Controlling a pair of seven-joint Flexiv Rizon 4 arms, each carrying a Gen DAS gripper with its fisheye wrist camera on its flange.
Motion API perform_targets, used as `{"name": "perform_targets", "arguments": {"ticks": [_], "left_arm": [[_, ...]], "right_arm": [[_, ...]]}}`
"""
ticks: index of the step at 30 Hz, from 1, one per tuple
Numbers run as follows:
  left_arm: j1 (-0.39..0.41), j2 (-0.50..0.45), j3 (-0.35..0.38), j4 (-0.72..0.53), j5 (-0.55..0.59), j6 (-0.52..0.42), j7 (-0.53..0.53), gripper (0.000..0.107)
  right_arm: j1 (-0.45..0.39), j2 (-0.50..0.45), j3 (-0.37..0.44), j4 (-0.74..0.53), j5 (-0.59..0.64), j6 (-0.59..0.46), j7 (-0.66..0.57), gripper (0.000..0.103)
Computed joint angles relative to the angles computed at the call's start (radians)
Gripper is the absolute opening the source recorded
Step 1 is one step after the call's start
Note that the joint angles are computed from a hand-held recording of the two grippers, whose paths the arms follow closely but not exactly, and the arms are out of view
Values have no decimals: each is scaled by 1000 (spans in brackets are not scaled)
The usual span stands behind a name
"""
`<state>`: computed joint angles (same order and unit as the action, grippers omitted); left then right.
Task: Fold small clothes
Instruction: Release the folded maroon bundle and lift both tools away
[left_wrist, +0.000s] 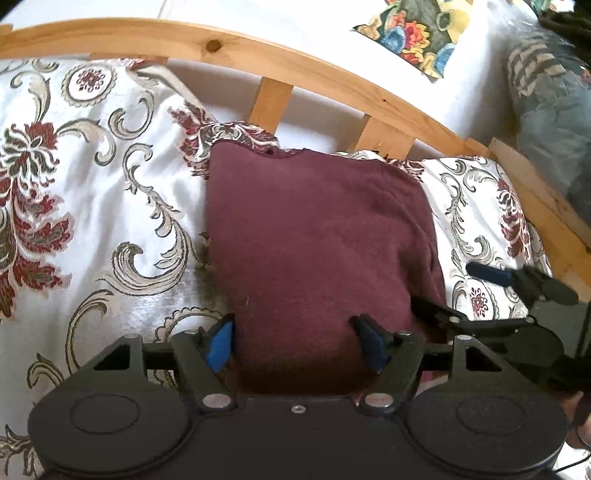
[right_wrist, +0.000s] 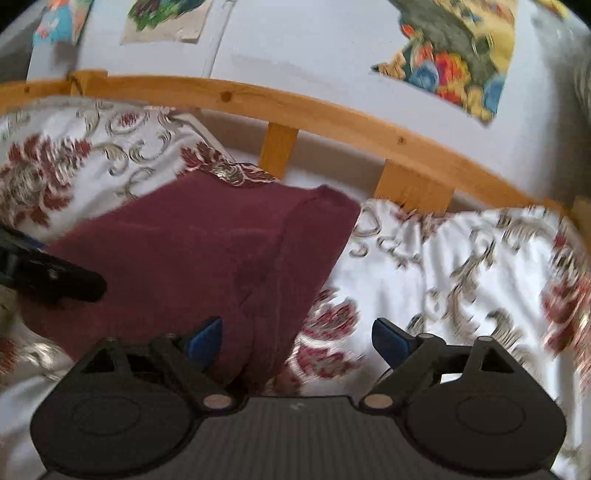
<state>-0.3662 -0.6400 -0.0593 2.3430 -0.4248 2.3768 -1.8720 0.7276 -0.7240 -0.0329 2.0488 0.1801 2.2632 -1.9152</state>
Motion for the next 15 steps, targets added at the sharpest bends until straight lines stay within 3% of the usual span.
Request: {"name": "perform_targets", "arguments": {"ticks": [3,10,15], "left_arm": [[-14,15,0,4,-22,-13,3,74],[-99,58,26,20,-146,-28,56,88],[-205,93,38,36,-324,11,158,100]], "right_arm": [[47,-17,-39,-11,53,24,-45,93],[-25,9,43,22,43,77,36,94],[-46,50,80,71,47,133,85,99]]}}
